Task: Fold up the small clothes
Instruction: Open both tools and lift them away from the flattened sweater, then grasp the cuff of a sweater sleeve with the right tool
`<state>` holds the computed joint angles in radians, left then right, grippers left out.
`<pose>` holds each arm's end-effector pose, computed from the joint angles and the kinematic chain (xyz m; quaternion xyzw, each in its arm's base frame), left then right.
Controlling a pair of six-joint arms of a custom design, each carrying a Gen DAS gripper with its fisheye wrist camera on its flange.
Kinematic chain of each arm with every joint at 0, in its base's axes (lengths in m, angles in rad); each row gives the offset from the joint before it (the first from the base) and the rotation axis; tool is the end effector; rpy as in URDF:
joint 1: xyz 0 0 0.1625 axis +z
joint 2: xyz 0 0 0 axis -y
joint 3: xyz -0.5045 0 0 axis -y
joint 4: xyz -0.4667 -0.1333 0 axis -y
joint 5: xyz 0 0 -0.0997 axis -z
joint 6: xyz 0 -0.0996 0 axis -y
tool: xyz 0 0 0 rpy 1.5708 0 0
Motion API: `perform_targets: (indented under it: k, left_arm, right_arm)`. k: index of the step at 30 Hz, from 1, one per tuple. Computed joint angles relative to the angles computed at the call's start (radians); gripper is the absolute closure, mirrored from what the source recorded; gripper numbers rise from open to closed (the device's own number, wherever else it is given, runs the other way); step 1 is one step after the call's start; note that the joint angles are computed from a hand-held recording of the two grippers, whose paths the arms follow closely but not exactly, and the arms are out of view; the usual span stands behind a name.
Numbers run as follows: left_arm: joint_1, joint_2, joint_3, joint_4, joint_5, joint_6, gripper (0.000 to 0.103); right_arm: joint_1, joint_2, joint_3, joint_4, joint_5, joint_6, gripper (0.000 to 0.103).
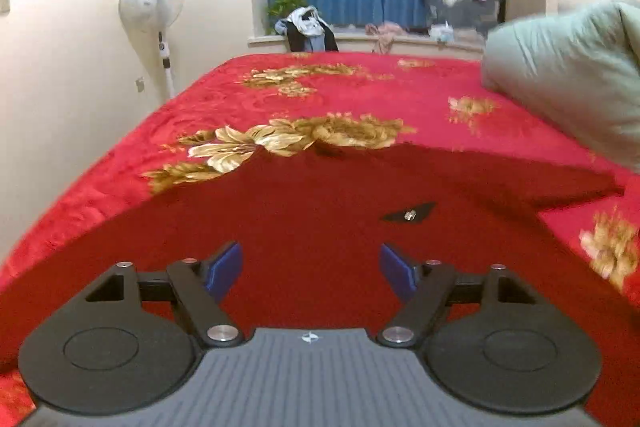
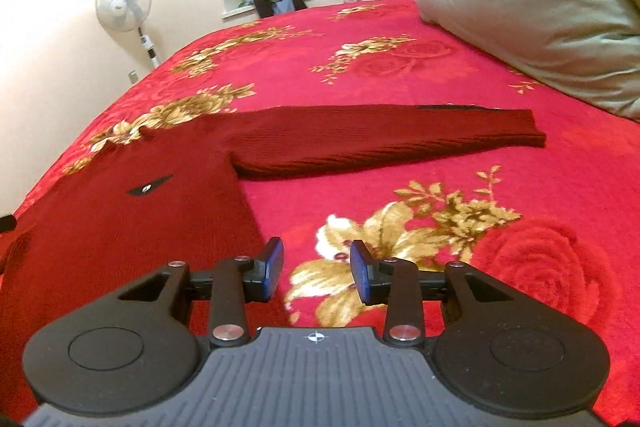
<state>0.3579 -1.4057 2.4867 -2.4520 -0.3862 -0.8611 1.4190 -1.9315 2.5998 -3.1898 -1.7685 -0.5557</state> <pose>-0.2888 -0.3489 0.1918 0.1993 0.8030 -0.4361 0.3539 0.0632 -0.3391 0.3697 0.1332 -0.8759 0.3968 0.2401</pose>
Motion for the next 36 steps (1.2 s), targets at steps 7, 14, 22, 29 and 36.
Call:
perform_targets:
  k: [7, 14, 22, 29, 36]
  left_arm:
    - [0.057, 0.009, -0.016, -0.023, -0.022, 0.035, 0.022]
    - [0.101, -0.040, -0.033, 0.082, -0.068, -0.045, 0.022]
    - [0.118, -0.059, -0.015, 0.162, -0.056, -0.066, 0.021]
    - [0.145, -0.063, -0.027, 0.187, -0.035, -0.107, 0.021]
    - [0.156, -0.064, -0.054, 0.252, -0.001, -0.168, 0.021]
  right_arm:
    - [-0.069, 0.028, -0.056, -0.037, 0.099, 0.140, 0.071]
    - [-0.133, 0.164, -0.165, -0.083, 0.157, 0.267, 0.070]
    - [-0.189, 0.339, -0.300, -0.083, 0.136, 0.437, 0.057]
    - [-0.228, 0.408, -0.355, -0.125, 0.169, 0.529, 0.061]
    - [-0.164, 0.463, -0.373, -0.245, 0.044, 0.386, 0.089]
